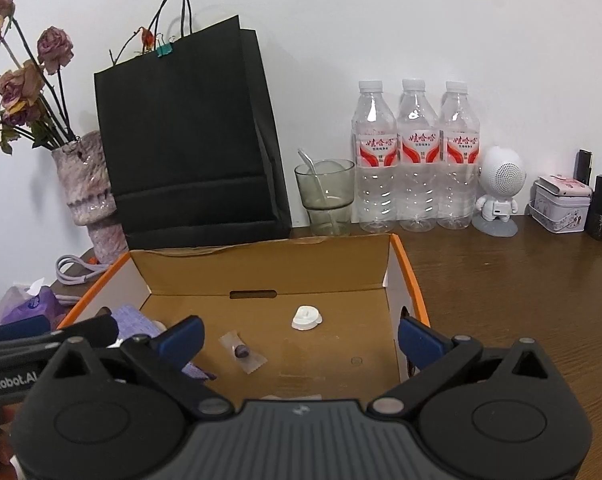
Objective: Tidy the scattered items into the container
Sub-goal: 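Carry the cap and white object into the box and open both tools, then withdraw both tools from the box back toward the table items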
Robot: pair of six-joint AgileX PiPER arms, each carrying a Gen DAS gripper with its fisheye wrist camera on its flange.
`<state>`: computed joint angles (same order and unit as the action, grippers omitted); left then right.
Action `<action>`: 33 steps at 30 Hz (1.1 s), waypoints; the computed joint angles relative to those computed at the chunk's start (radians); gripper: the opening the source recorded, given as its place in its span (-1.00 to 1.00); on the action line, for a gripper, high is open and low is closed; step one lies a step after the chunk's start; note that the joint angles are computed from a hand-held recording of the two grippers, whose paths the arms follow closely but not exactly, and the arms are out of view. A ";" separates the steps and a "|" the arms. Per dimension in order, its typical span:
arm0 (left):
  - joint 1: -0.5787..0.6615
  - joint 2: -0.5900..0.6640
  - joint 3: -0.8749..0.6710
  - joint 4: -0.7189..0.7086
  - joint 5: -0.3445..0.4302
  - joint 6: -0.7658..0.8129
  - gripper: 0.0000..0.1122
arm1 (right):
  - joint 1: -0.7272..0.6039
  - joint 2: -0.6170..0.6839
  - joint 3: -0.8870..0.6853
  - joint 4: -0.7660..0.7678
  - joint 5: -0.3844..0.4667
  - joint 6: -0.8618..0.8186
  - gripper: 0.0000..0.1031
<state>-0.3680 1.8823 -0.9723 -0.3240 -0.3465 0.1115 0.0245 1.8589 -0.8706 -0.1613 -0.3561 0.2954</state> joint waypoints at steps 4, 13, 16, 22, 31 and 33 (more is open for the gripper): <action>-0.001 -0.003 0.003 0.000 -0.002 -0.004 0.84 | 0.000 -0.003 0.002 -0.004 0.001 0.000 1.00; -0.003 -0.002 -0.001 -0.014 0.008 0.011 0.84 | 0.001 -0.002 0.000 0.003 0.008 -0.014 1.00; 0.001 -0.032 0.033 0.027 -0.018 -0.036 0.84 | -0.001 -0.017 0.010 -0.002 0.007 -0.009 1.00; 0.028 -0.151 0.181 0.101 -0.094 -0.101 0.84 | -0.039 -0.119 0.128 -0.146 -0.080 0.118 1.00; 0.165 -0.377 0.446 0.299 -0.110 -0.104 0.84 | -0.089 -0.275 0.376 -0.158 -0.147 -0.020 1.00; 0.209 -0.406 0.485 0.373 -0.092 -0.137 0.84 | -0.097 -0.304 0.439 -0.142 -0.171 -0.059 1.00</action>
<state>-0.1586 1.4759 -0.4875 0.0493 -0.4388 -0.0252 -0.0729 1.5545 -0.4317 -0.3031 -0.5268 0.2362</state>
